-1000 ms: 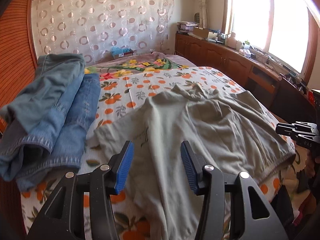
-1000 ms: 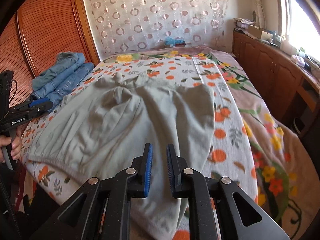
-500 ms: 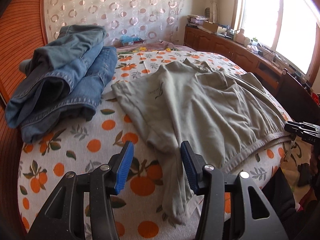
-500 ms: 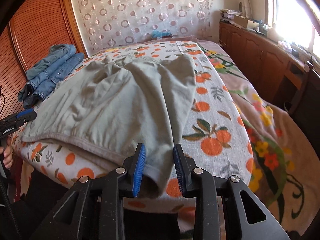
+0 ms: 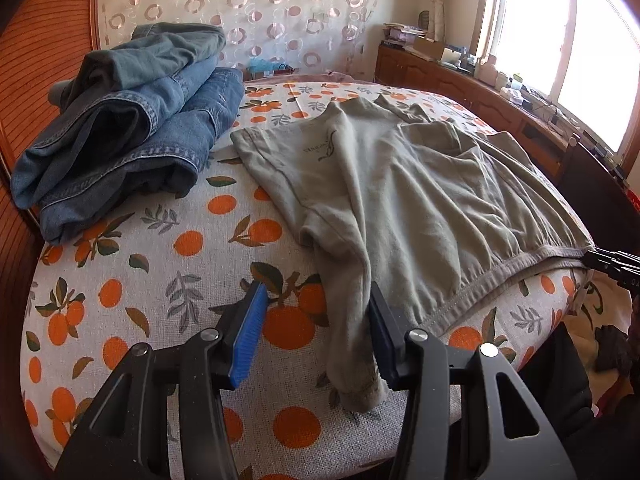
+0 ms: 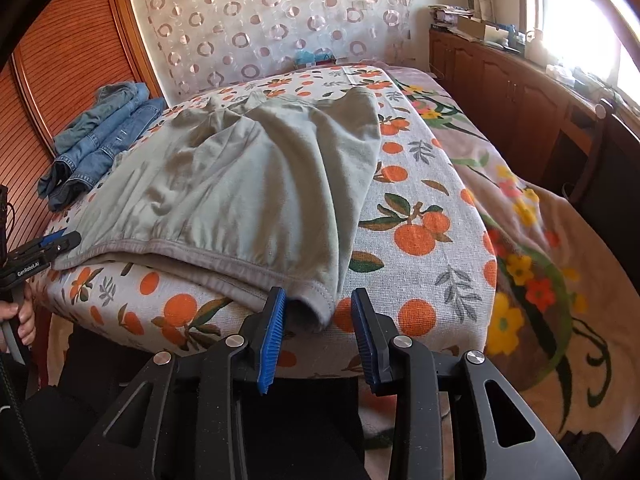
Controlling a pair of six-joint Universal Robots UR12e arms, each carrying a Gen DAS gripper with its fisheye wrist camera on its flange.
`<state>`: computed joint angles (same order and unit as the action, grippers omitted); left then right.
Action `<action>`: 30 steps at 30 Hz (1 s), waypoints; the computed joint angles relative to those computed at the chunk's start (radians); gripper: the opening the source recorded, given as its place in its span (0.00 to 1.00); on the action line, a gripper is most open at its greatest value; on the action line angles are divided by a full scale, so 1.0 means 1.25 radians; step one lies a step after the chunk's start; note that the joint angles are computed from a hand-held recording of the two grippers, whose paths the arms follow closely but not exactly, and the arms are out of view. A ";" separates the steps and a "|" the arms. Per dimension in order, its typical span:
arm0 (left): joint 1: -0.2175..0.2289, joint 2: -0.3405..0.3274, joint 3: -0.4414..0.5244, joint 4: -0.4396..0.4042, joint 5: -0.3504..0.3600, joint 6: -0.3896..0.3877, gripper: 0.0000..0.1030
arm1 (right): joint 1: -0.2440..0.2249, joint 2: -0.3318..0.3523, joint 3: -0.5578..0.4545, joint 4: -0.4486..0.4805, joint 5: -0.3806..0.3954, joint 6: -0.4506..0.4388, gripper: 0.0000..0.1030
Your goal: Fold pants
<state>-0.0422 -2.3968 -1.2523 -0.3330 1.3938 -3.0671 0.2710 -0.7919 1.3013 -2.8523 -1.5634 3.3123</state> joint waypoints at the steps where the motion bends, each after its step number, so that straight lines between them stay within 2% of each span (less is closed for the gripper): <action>1: 0.000 0.001 -0.003 0.003 0.000 0.000 0.49 | -0.001 0.000 0.001 -0.002 0.006 0.008 0.34; 3: 0.001 0.002 -0.007 0.008 0.000 -0.001 0.49 | -0.004 0.002 0.000 -0.008 0.017 0.022 0.34; 5: 0.000 0.003 -0.009 0.010 0.001 -0.001 0.49 | -0.003 0.003 -0.003 -0.006 0.016 0.009 0.15; 7: 0.000 0.004 -0.012 0.014 0.002 0.001 0.49 | -0.001 0.004 -0.004 -0.007 0.011 -0.014 0.08; 12: 0.002 0.013 -0.025 0.013 -0.014 -0.003 0.49 | -0.011 -0.009 0.012 -0.053 0.018 -0.027 0.05; 17: 0.003 0.023 -0.034 0.015 -0.045 -0.006 0.49 | -0.018 -0.034 0.042 -0.088 -0.023 -0.047 0.05; 20: 0.003 0.023 -0.028 0.028 -0.044 -0.007 0.49 | -0.023 -0.046 0.059 -0.100 -0.044 -0.045 0.05; 26: 0.006 0.001 0.027 0.004 -0.035 -0.027 0.49 | -0.023 -0.038 0.055 -0.090 -0.038 -0.024 0.05; 30: 0.006 0.000 0.029 -0.007 -0.065 -0.036 0.49 | -0.022 -0.030 0.040 -0.081 -0.032 -0.013 0.05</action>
